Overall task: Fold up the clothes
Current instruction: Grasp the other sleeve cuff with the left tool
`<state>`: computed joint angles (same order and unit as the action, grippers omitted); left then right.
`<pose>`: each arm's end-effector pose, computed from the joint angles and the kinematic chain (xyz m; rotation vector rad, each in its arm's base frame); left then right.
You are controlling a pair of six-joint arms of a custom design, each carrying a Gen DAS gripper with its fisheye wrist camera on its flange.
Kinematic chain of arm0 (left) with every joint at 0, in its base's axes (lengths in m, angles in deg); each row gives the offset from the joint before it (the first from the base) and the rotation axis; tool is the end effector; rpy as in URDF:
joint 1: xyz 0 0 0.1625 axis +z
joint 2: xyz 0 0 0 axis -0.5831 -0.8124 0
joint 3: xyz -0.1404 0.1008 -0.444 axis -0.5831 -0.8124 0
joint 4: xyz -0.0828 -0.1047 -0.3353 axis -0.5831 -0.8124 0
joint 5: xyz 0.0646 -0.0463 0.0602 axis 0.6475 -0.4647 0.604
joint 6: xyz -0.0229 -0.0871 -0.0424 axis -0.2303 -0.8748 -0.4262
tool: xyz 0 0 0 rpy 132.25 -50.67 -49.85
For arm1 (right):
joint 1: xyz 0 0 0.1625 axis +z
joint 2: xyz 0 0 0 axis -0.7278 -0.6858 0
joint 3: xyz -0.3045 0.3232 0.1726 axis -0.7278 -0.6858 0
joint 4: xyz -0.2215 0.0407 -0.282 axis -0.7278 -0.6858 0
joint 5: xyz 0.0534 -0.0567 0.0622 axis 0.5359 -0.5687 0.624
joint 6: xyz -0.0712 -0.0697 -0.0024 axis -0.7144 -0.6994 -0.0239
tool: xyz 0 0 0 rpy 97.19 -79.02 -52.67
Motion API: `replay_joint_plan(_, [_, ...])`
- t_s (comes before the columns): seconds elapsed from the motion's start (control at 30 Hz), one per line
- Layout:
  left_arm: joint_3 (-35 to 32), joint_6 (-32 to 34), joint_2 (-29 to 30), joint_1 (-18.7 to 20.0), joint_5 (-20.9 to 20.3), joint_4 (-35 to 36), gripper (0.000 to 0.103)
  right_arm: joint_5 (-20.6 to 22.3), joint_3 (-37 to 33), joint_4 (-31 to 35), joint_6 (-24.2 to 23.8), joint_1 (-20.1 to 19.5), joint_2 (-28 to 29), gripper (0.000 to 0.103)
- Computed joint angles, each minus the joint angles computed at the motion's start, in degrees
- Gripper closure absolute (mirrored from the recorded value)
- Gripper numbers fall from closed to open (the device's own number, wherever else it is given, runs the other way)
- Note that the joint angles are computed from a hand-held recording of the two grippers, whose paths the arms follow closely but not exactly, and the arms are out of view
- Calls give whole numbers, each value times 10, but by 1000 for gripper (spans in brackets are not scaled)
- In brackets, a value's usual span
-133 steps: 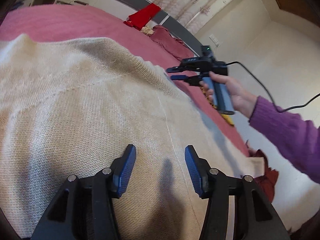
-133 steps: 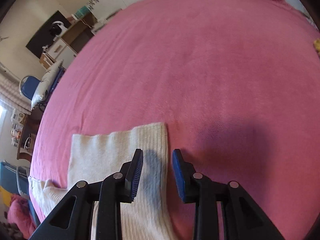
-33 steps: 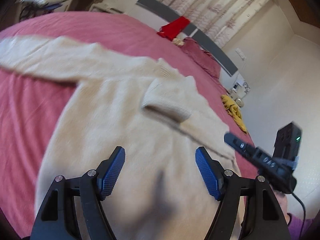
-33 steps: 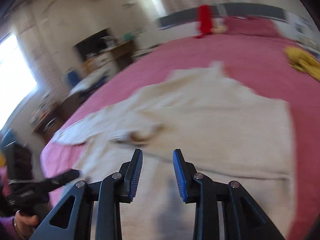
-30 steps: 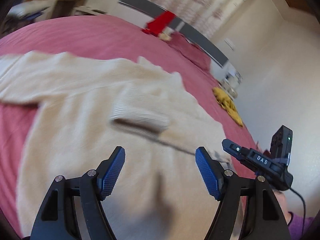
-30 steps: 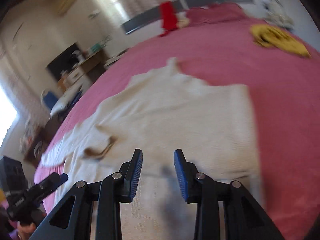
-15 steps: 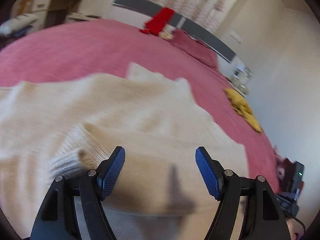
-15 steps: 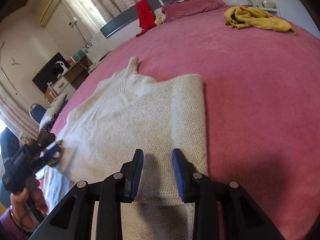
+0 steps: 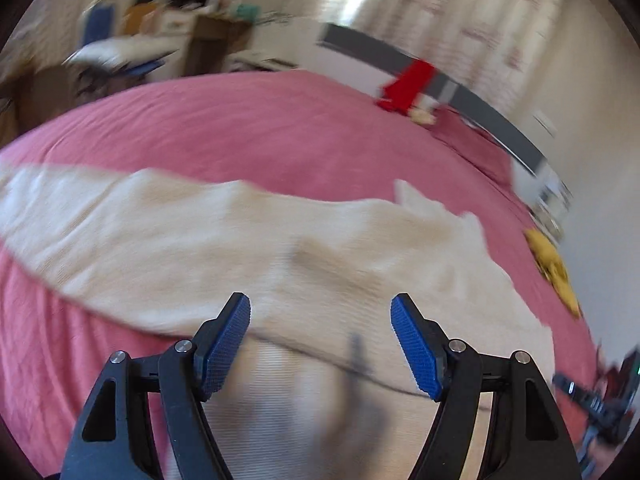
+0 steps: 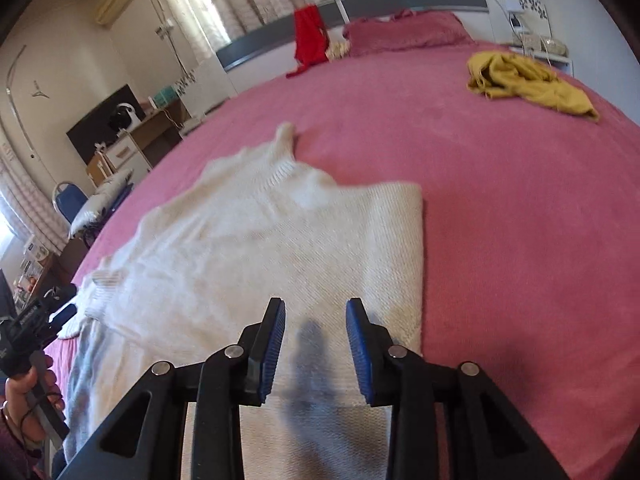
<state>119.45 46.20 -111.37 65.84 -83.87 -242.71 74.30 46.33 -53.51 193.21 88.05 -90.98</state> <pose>-0.2720 -0.3839 0.1080 0.6258 2.6296 -0.9479 -0.0312 -0.2370 0.3955 -0.0888 -2.3435 1.1804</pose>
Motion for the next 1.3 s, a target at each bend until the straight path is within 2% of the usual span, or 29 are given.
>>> replay_joint_plan(0.03, [-16,32,13,-5,-16,5,29,13,1,-7,-1,17,-1,71])
replay_joint_plan(0.1, [-54,97,38,-11,-49,24,29,78,-10,-33,-6,78,28,71])
replay_joint_plan(0.17, [-93,131,58,-5,-54,74,29,131,-20,-53,-18,125,56,71])
replay_joint_plan(0.23, [-129,99,66,10,-41,167,29,179,-30,-76,-35,157,82,71])
replay_joint_plan(0.3, [-137,79,61,29,-55,196,29,251,-46,-86,-47,173,121,71])
replay_joint_plan(0.37, [-120,88,46,32,-71,164,29,249,-54,-69,-35,169,118,72])
replay_joint_plan(0.4, [-111,92,37,32,-79,149,29,249,-55,-64,-10,178,110,71])
replay_joint_plan(0.47, [-80,83,10,38,-82,102,29,203,-42,-65,14,173,91,71])
replay_joint_plan(0.5, [-65,77,-4,41,-81,78,29,204,-37,-68,33,186,89,71])
replay_joint_plan(0.53, [-48,62,-23,50,-81,62,29,228,-36,-66,36,202,107,70])
replay_joint_plan(0.57, [-32,43,-45,61,-80,51,29,276,-40,-63,50,233,133,70])
replay_joint_plan(0.6, [-20,23,-65,71,-71,49,29,306,-40,-63,59,252,154,70])
replay_joint_plan(0.63, [-11,2,-85,81,-59,53,29,312,-24,-87,58,267,152,68])
replay_joint_plan(0.7, [18,-40,-137,109,-38,50,29,277,0,-103,66,270,143,68])
replay_joint_plan(0.83, [42,-105,-243,179,-13,95,28,314,23,-140,86,328,170,68])
replay_joint_plan(0.9, [37,-129,-290,217,-14,134,28,344,13,-138,103,368,205,68])
replay_joint_plan(0.97, [33,-136,-315,246,-4,135,28,365,-2,-140,114,405,242,68])
replay_joint_plan(1.2, [-15,-143,-303,328,-17,108,27,410,-81,-125,125,518,380,68])
replay_joint_plan(1.3, [-40,-129,-284,353,-36,97,27,403,-107,-121,133,549,424,68])
